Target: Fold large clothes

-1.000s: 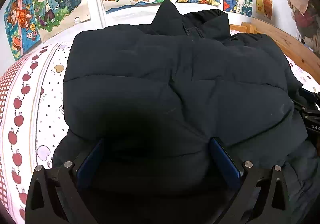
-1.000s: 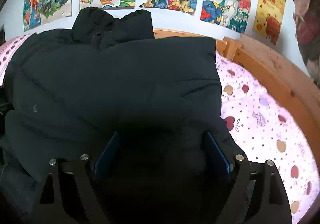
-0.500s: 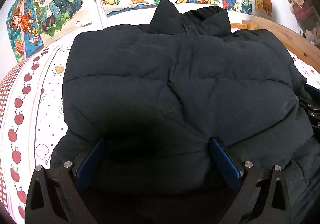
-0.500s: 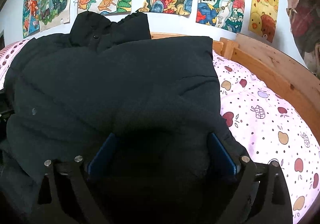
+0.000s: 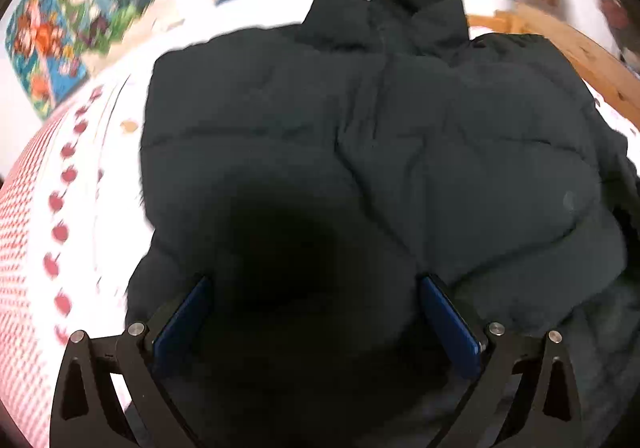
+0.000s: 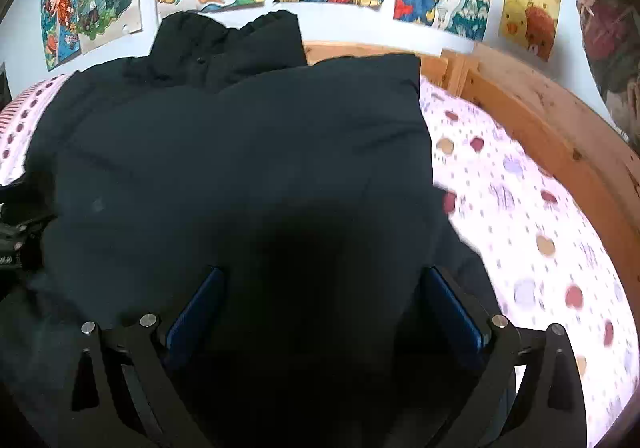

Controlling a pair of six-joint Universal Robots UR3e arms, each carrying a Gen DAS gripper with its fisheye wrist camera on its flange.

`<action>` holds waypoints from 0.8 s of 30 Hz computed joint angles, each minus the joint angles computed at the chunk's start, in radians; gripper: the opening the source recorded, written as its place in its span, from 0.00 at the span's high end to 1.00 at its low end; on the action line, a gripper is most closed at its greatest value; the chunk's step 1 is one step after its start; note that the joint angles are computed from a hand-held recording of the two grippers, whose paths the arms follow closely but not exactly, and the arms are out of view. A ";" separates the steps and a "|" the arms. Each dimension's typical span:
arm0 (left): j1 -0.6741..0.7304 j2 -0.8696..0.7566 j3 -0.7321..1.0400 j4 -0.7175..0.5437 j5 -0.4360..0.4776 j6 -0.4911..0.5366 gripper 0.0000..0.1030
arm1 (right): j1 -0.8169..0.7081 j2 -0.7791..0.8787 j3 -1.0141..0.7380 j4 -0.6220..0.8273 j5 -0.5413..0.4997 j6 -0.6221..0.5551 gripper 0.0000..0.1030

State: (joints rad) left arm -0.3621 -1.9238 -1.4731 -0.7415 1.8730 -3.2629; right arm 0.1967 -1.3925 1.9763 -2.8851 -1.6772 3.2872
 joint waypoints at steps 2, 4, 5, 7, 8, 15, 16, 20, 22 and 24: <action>-0.004 0.051 0.059 -0.157 -0.042 -0.062 0.00 | -0.007 -0.092 0.024 0.082 0.044 -0.010 0.04; 0.006 0.125 0.101 -0.274 -0.148 -0.090 0.00 | 0.001 -0.196 0.037 0.154 0.045 -0.002 0.04; 0.002 0.152 0.116 -0.305 -0.167 -0.104 0.00 | 0.002 -0.239 0.041 0.179 0.046 -0.001 0.04; -0.026 0.205 0.155 -0.370 -0.174 -0.152 0.00 | 0.010 -0.341 0.025 0.272 0.040 -0.004 0.04; -0.038 0.234 0.194 -0.426 -0.181 -0.181 0.00 | 0.017 -0.375 0.011 0.313 0.024 -0.005 0.04; -0.133 0.369 0.378 -0.705 -0.127 -0.282 0.00 | 0.128 -0.575 -0.169 0.623 -0.127 -0.027 0.04; -0.146 0.388 0.398 -0.735 -0.107 -0.280 0.00 | 0.143 -0.585 -0.202 0.657 -0.148 -0.028 0.04; -0.229 0.480 0.478 -0.865 0.029 -0.315 0.00 | 0.154 -0.640 -0.318 0.771 -0.131 -0.028 0.04; -0.267 0.498 0.549 -0.948 0.099 -0.351 0.00 | 0.142 -0.652 -0.389 0.821 -0.103 -0.046 0.04; -0.310 0.472 0.680 -1.075 0.171 -0.413 0.00 | 0.133 -0.629 -0.474 0.861 -0.086 -0.057 0.04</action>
